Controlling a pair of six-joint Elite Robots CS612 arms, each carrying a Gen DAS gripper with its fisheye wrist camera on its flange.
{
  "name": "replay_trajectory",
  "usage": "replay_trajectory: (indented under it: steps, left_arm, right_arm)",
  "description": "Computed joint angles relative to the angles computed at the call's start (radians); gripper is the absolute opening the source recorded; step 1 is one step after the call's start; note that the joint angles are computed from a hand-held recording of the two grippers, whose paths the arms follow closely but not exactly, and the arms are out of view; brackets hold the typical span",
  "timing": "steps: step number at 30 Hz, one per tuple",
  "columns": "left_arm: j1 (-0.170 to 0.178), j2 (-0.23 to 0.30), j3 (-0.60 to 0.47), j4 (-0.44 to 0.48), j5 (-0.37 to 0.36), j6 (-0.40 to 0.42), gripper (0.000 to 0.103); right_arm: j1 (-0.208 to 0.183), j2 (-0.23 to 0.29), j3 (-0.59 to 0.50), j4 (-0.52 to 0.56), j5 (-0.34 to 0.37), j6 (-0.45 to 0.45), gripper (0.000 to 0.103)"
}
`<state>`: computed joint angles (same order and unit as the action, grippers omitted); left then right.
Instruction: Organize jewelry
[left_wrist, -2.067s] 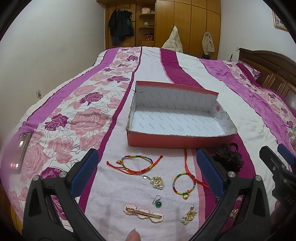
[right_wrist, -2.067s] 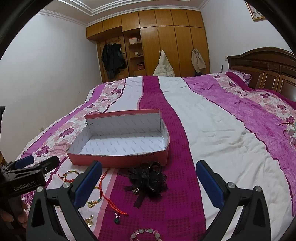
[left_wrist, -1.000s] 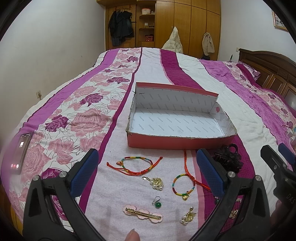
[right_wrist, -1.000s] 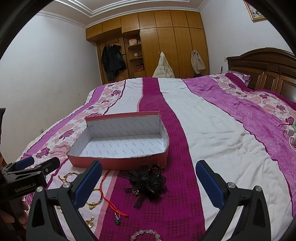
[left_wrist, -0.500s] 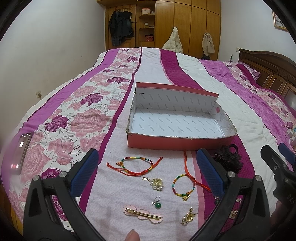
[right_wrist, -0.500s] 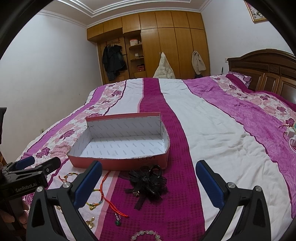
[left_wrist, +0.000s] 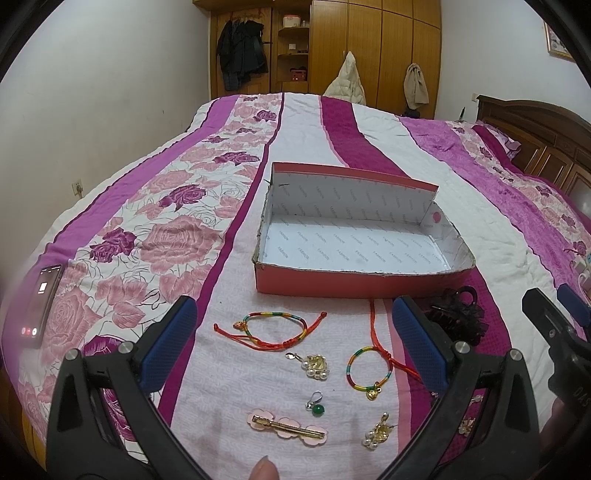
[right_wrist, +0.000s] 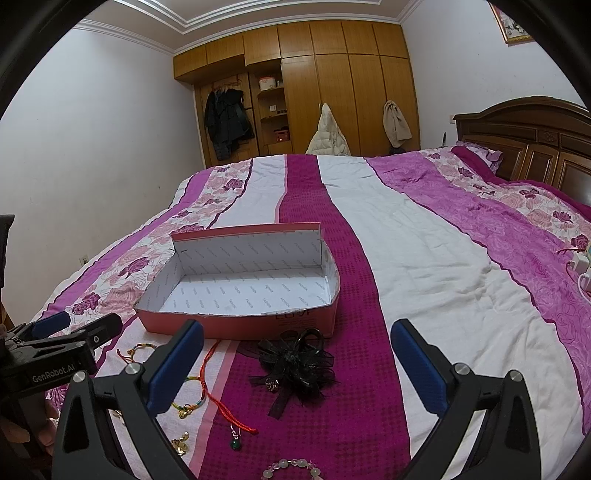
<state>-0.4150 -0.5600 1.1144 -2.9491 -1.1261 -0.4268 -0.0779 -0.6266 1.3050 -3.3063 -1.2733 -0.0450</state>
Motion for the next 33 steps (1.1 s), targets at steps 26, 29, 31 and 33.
replay_trajectory:
  steps: [26, 29, 31, 33]
  left_arm:
    - [0.070, 0.084, -0.136, 0.256, -0.194, -0.071, 0.096]
    - [0.072, 0.101, -0.165, 0.292, -0.216, -0.063, 0.096]
    - [0.072, 0.110, -0.177, 0.310, -0.218, -0.053, 0.095]
    - [0.071, 0.119, -0.191, 0.332, -0.205, -0.047, 0.095]
  right_arm:
    - [-0.007, 0.046, -0.088, 0.115, -0.054, 0.007, 0.103]
    - [-0.005, 0.053, -0.101, 0.143, -0.063, 0.002, 0.103]
    - [-0.004, 0.057, -0.108, 0.154, -0.064, -0.001, 0.103]
    - [-0.002, 0.061, -0.113, 0.161, -0.067, -0.009, 0.103]
